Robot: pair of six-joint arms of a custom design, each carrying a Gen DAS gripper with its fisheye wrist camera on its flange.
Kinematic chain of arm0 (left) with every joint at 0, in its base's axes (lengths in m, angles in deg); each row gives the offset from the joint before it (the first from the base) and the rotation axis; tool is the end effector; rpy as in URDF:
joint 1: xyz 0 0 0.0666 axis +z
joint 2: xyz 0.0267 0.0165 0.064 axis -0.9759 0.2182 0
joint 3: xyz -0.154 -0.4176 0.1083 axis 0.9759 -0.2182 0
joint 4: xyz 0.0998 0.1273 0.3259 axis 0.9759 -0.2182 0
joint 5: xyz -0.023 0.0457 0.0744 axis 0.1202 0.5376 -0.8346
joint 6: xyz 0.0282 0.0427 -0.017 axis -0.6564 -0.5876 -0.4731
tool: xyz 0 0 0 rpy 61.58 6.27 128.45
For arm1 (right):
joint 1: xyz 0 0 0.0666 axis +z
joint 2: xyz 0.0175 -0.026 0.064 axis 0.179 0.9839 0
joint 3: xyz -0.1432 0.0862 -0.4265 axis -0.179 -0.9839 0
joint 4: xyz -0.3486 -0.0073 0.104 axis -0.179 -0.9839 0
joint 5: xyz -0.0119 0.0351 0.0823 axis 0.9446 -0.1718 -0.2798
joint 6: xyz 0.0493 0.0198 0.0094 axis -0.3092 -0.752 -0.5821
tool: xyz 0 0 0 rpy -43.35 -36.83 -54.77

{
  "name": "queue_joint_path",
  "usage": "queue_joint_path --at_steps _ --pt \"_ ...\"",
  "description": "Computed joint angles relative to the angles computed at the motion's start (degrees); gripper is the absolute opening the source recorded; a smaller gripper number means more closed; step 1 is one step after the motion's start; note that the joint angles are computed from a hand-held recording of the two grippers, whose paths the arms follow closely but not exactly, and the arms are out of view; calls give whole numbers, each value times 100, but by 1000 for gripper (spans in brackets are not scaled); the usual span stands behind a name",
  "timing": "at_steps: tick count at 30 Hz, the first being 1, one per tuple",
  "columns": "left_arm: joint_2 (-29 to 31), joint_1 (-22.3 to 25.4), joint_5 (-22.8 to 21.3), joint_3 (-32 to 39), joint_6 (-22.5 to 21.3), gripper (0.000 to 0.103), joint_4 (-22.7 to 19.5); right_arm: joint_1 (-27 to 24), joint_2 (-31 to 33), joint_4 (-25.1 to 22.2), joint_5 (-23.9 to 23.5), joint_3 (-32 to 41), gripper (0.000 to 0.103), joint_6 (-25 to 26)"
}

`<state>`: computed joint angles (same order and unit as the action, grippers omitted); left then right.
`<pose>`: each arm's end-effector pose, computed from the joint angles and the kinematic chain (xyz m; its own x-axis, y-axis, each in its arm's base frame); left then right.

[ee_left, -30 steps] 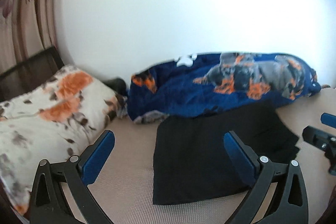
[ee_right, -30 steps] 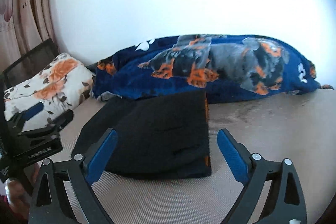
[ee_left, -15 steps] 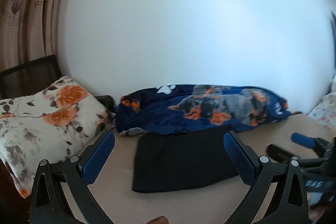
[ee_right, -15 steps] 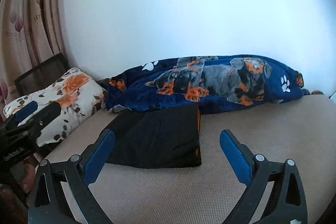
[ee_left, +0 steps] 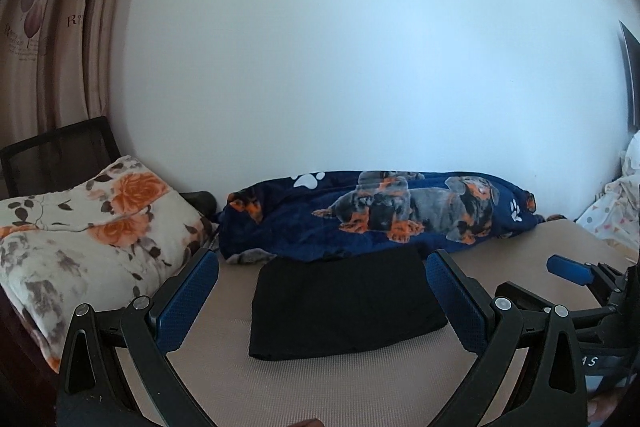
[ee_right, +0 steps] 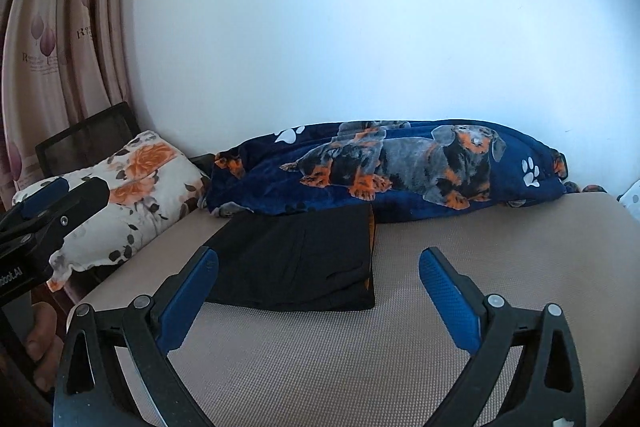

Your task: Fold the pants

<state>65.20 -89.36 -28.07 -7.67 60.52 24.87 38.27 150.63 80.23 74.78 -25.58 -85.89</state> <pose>0.3866 -0.0841 0.5051 -0.2294 0.1140 -0.9666 0.2678 0.9622 0.0499 0.3560 0.1732 0.4571 -0.3570 0.1394 -0.9236 -0.0156 0.9878 0.1551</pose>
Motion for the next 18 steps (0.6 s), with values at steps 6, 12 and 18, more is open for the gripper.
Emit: queue_joint_path --at_steps 6,12,18 --pt "16 54 159 41 12 103 -258 83 -44 -90 32 -9 101 25" --pt "78 -10 -299 -44 89 103 -152 97 -3 -185 -45 12 101 14" --pt "147 121 -409 -68 481 103 -187 112 86 -282 -117 53 101 13"
